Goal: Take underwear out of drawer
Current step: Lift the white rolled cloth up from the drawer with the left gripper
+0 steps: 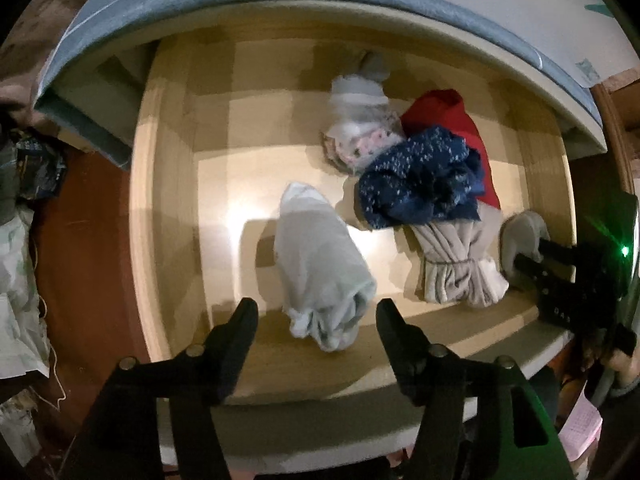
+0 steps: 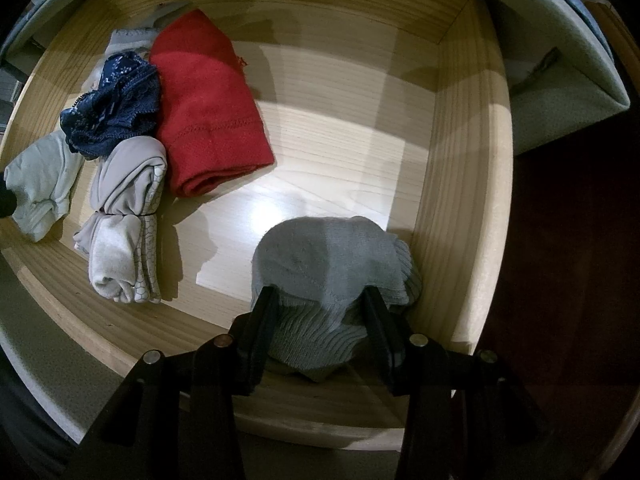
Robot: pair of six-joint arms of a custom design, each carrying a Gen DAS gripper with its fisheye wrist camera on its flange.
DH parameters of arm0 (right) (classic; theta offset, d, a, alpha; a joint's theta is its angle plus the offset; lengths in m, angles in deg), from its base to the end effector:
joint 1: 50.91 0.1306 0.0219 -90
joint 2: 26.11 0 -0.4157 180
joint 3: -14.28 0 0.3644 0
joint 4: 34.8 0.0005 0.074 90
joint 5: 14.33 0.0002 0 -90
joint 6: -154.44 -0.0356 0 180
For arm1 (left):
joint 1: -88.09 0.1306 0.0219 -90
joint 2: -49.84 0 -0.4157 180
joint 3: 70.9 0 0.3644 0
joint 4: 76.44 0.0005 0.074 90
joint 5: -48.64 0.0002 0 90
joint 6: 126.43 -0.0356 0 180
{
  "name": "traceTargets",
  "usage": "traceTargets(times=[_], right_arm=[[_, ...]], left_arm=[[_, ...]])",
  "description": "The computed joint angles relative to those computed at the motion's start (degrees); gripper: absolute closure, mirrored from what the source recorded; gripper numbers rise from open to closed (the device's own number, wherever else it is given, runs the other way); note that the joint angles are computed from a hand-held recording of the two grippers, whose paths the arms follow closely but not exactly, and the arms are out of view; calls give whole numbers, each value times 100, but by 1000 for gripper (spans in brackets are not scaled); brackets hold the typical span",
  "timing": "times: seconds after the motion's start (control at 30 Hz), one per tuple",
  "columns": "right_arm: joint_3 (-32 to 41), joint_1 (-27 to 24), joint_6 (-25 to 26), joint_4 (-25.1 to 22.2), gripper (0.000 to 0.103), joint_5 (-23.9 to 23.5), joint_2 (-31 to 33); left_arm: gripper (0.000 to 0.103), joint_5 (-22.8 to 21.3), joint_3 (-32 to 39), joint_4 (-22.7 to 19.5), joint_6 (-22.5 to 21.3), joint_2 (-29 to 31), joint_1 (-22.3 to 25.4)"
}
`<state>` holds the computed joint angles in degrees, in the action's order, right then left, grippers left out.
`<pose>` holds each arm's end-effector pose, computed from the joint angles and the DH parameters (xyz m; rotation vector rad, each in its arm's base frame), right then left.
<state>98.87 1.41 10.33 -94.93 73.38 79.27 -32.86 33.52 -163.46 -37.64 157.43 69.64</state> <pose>0.2987 0.3883 0.2938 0.0431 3.0697 0.2320 0.4827 -0.1671 0.3975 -0.5302 -3.0622 0.2276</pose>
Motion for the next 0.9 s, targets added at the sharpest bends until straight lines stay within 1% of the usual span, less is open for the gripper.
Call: traceTargets(times=[0.07, 0.13, 0.33, 0.4, 0.43, 0.47, 0.5, 0.53, 0.57, 0.7, 0.77, 0.83, 0.87, 0.9], right_arm=[[1, -1, 0, 1, 61, 3, -1], [6, -5, 5, -7, 61, -2, 2], [7, -55, 54, -52, 61, -39, -11], [23, -78, 69, -64, 59, -73, 9], [36, -91, 69, -61, 56, -106, 21], [56, -98, 71, -61, 54, -133, 40], [68, -117, 92, -75, 52, -182, 46], [97, -144, 130, -106, 49, -267, 64], [109, -154, 148, -116, 48, -300, 74], [180, -228, 174, -231, 48, -379, 127], [237, -276, 157, -307, 48, -433, 166], [365, -340, 213, -475, 47, -500, 268], [411, -355, 243, -532, 44, -512, 303], [496, -381, 315, -625, 44, -543, 369]], left_arm=[[40, -23, 53, -30, 29, 106, -52], [40, -142, 102, -48, 91, 248, -125], [40, -422, 225, -196, 465, 590, -187], [40, -495, 220, -200, 509, 632, -195], [40, -541, 202, -183, 547, 633, -196], [42, -538, 187, -176, 564, 643, -189], [47, -500, 152, -139, 586, 635, -173], [62, -428, 124, -118, 602, 627, -148], [66, -327, 113, -136, 600, 631, -121], [69, -346, 32, 50, 580, 552, -125], [70, -280, -6, 90, 556, 498, -115], [70, -265, -37, 120, 535, 440, -118], [71, -257, -60, 142, 514, 413, -112], [71, -220, -104, 165, 491, 365, -94]])
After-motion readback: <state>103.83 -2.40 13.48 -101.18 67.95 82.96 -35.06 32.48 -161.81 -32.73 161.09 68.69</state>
